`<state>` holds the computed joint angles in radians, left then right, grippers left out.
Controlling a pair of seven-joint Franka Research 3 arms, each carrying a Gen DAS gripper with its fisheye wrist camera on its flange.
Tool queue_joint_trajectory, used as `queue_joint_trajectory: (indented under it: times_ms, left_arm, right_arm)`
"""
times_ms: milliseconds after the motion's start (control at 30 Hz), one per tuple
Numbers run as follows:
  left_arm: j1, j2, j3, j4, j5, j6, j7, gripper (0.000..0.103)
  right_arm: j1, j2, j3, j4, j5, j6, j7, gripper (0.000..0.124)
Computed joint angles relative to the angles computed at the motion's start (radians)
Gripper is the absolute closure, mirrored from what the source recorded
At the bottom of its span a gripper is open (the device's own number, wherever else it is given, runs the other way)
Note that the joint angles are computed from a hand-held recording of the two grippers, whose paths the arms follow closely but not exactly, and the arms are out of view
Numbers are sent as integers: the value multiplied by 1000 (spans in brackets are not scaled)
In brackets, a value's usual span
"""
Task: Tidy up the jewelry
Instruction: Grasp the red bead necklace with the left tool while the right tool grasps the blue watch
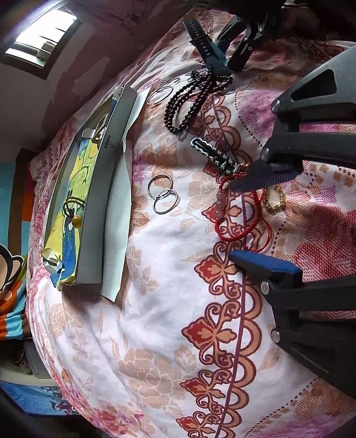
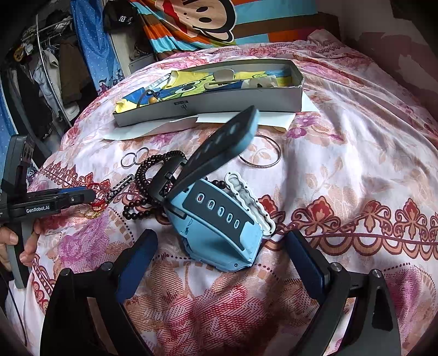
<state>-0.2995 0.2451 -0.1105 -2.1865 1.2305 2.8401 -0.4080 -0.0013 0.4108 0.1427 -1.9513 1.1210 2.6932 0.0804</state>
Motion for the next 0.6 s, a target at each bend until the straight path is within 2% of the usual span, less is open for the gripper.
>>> queue_joint_trajectory:
  times_ms: [133, 200, 400, 600]
  left_arm:
    - [3, 1, -3, -3, -19, 1, 20, 86]
    - [3, 3, -1, -3, -21, 9, 25, 92]
    - [-3, 21, 14, 12, 16, 52, -1, 98]
    - [-13, 25, 22, 23, 87, 78, -47, 99]
  right_arm:
    - [-5, 3, 3, 3, 11, -6, -5, 35]
    - [-5, 4, 3, 5, 12, -9, -7, 37]
    - [-11, 1, 4, 0, 31, -22, -30, 41]
    - [-10, -2, -2, -2, 43, -38, -38, 42]
